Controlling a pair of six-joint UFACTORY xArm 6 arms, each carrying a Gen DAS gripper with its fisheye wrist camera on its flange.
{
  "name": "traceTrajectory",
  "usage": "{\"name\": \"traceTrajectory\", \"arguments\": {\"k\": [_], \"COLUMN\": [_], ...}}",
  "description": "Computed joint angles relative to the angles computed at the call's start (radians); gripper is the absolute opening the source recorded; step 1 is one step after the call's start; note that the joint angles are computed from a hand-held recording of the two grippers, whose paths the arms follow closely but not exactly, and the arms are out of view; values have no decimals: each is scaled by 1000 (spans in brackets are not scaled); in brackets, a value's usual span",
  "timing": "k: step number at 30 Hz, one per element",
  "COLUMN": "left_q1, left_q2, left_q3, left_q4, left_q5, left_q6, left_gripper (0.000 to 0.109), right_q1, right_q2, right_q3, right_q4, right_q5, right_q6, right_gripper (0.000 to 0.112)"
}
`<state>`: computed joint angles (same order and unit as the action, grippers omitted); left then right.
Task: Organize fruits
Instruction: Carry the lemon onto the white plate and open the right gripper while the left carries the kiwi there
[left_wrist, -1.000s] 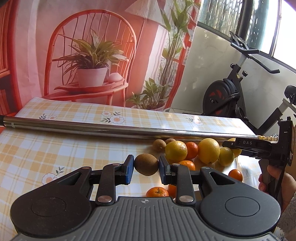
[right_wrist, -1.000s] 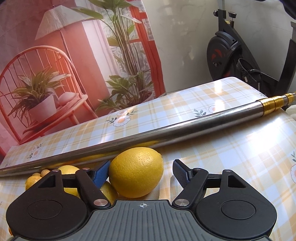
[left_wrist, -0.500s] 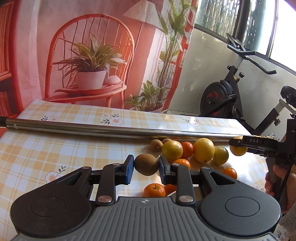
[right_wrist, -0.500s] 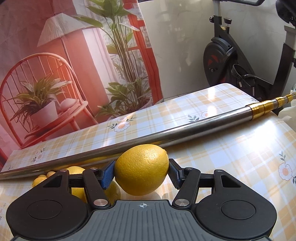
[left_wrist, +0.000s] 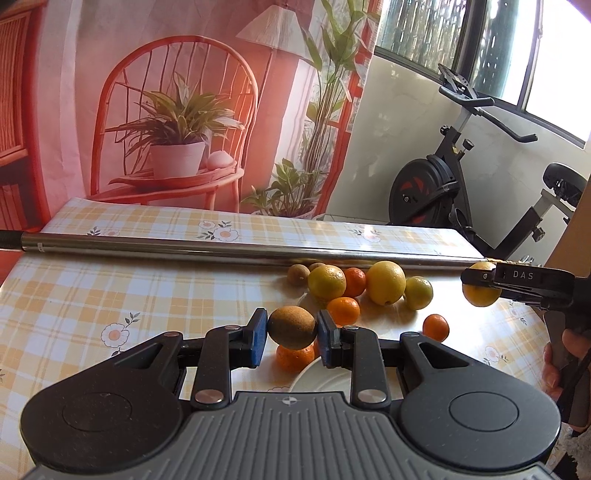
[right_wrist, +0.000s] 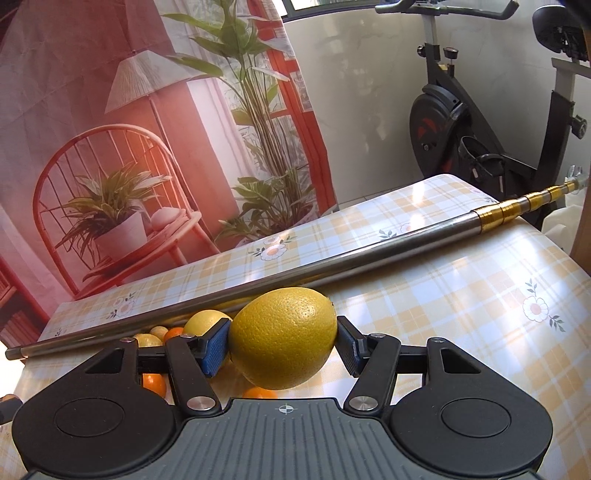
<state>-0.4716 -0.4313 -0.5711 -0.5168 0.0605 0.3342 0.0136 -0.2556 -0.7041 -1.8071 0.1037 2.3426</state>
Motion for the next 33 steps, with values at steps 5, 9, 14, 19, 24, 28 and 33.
{"name": "traceTrajectory", "arguments": {"k": [5, 9, 14, 19, 24, 28, 33], "left_q1": [6, 19, 42, 47, 44, 38, 29], "left_q2": [-50, -90, -173, -299, -338, -287, -189], "left_q3": [24, 26, 39, 82, 96, 90, 72], "left_q4": [13, 52, 150, 208, 169, 47, -41], "left_q5": [37, 68, 117, 184, 259, 282, 270], "left_q6": [-15, -50, -140, -192, -118, -12, 110], "left_gripper": [30, 30, 30, 30, 30, 30, 30], "right_q1": [61, 96, 149, 221, 304, 342, 357], "right_q2": [-79, -139, -212, -283, -334, -318, -260], "right_q3": [60, 96, 139, 185, 221, 231, 228], "right_q4": [183, 261, 335, 431, 514, 582, 672], "right_q5": [42, 54, 81, 117, 158, 155, 127], "right_q6": [-217, -286, -341, -432, -506, -579, -676], "right_gripper": [56, 56, 56, 56, 56, 56, 56]}}
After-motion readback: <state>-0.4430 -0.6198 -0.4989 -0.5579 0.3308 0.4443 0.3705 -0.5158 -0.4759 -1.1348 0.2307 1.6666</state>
